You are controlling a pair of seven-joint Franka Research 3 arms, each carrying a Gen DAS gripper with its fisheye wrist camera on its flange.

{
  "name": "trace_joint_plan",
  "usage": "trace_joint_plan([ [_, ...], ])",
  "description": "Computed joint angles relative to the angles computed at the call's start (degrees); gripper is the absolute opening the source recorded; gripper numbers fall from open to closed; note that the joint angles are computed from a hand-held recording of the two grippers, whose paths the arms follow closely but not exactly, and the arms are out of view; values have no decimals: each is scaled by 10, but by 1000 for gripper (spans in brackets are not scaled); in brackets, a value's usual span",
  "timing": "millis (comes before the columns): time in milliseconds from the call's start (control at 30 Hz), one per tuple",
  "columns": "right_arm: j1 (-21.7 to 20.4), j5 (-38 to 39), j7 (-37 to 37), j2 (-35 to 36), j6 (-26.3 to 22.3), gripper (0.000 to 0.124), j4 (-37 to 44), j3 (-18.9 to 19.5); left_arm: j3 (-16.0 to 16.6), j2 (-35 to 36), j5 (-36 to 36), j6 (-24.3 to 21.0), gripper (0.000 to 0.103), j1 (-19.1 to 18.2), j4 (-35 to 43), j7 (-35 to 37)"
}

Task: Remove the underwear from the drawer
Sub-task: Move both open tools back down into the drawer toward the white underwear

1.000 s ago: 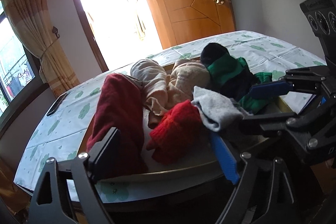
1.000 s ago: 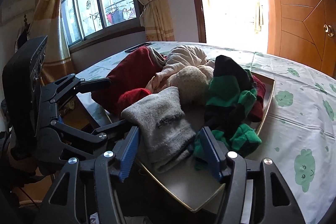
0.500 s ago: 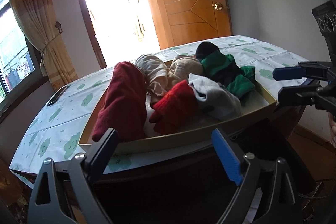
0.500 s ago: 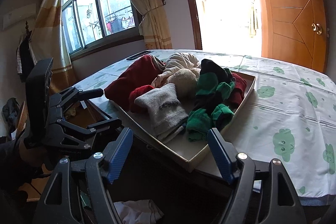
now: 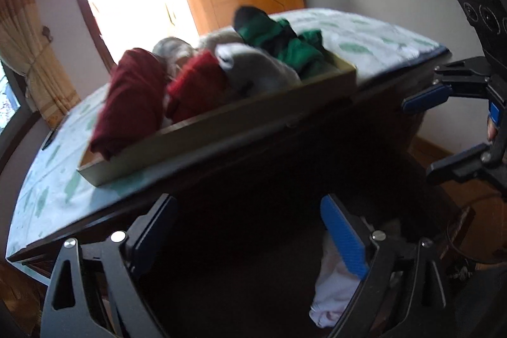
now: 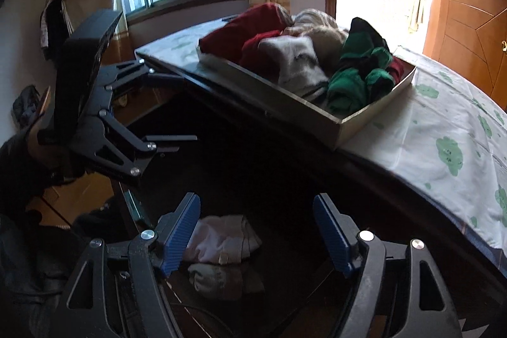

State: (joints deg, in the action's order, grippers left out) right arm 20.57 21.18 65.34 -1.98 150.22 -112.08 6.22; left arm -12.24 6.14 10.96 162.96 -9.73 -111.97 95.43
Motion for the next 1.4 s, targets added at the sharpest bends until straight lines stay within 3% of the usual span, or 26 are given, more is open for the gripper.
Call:
trace_joint_plan([
  [300,-3,2,-10,-20,-10,76,-43,-4,-26,41,-49,-195,94,-19,58,129],
  [467,-2,30,-28,-18,-6,76,-53,-6,-27,95,-56,-302,95,-33,126,136],
  [700,-2,71,-58,-15,-1,76,-67,-8,-30,176,-119,-453,94,-23,243,117],
  [900,-2,89,-70,-13,10,76,-75,-8,-23,222,-106,-531,91,-28,311,95],
  [1133,-2,97,-75,-11,19,76,-77,-7,-22,267,-67,-582,92,-61,376,83],
  [1300,-1,96,-71,-9,27,76,-78,-5,-16,292,-45,-604,95,-75,414,77],
  [1400,-1,97,-71,-11,27,76,-78,-6,-6,303,-19,-594,99,-85,427,66],
])
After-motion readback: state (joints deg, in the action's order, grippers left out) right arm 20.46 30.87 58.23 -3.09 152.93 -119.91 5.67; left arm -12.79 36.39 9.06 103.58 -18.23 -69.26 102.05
